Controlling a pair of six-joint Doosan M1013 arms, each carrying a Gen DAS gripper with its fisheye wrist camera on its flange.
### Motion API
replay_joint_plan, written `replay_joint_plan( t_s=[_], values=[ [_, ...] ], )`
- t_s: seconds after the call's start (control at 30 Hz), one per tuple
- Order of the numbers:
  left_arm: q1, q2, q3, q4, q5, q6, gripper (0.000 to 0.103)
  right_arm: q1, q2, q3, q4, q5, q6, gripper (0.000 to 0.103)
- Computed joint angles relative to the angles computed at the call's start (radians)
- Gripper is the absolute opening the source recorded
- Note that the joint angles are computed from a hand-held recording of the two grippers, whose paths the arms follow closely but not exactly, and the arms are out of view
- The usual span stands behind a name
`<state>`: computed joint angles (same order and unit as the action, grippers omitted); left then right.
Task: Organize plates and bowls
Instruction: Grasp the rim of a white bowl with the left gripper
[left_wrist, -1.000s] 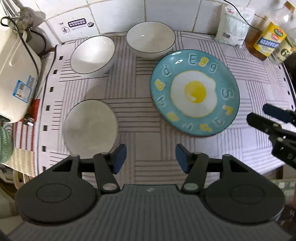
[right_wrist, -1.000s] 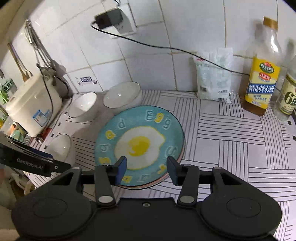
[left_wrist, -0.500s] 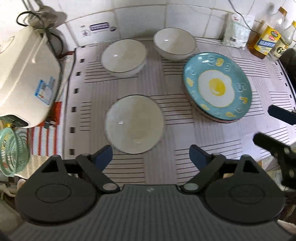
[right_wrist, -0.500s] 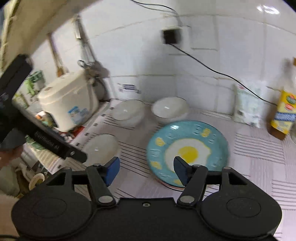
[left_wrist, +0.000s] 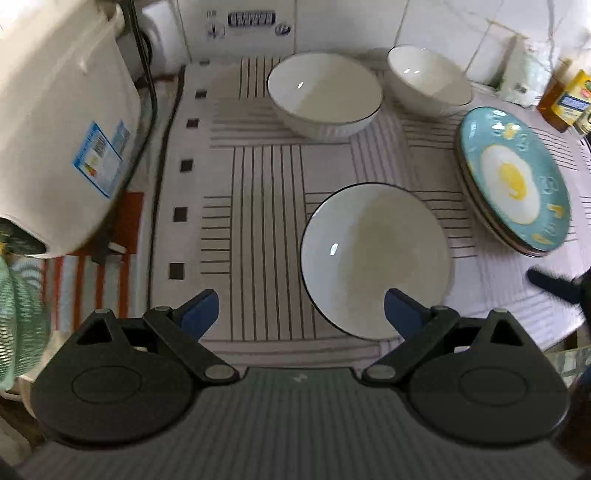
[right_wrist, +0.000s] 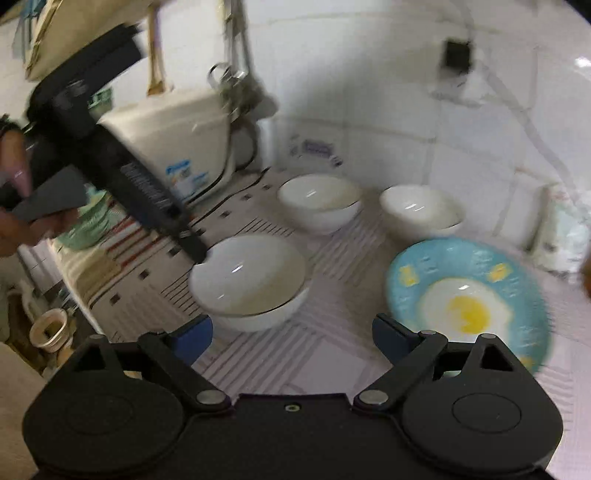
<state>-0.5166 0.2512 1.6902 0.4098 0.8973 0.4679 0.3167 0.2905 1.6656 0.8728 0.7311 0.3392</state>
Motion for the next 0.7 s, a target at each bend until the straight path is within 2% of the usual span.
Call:
replay_joint_plan(
  t_s=[0.07, 0.13, 0.2, 0.27, 0.3, 0.33, 0.4, 0.43, 0.53, 0.7],
  values=[
    [0.014, 0.007, 0.016, -0.017, -0.041, 0.004, 0.093, 0.019, 0.019, 0.004, -0.014, -0.010, 0.009, 0.095],
    [0.032, 0.012, 0.027, -0.064, -0.075, 0.031, 0.085, 0.046, 0.030, 0.019, -0.030, -0.069, 0.024, 0.095],
    [0.046, 0.009, 0.044, -0.098, -0.121, 0.040, 0.058, 0.071, 0.031, 0.050, 0.018, -0.164, -0.032, 0.095],
    [0.055, 0.006, 0.059, -0.126, -0.158, 0.044, 0.044, 0.087, 0.045, 0.050, 0.028, -0.186, -0.082, 0.095],
    [0.059, 0.005, 0.064, -0.140, -0.172, 0.052, 0.033, 0.095, 0.053, 0.047, 0.018, -0.192, -0.096, 0.095],
    [0.063, 0.002, 0.072, -0.158, -0.200, 0.058, 0.030, 0.101, 0.060, 0.045, 0.022, -0.204, -0.116, 0.095],
    [0.071, -0.005, 0.089, -0.202, -0.257, 0.082, 0.013, 0.109, 0.069, 0.053, 0.089, -0.239, -0.185, 0.095],
    [0.073, -0.006, 0.090, -0.218, -0.269, 0.092, 0.013, 0.111, 0.073, 0.054, 0.122, -0.250, -0.213, 0.095],
    [0.064, 0.002, 0.075, -0.182, -0.241, 0.090, 0.012, 0.111, 0.082, 0.047, 0.167, -0.239, -0.260, 0.094],
    [0.066, 0.000, 0.060, -0.176, -0.238, 0.139, 0.012, 0.112, 0.080, 0.042, 0.150, -0.243, -0.230, 0.094]
  ],
)
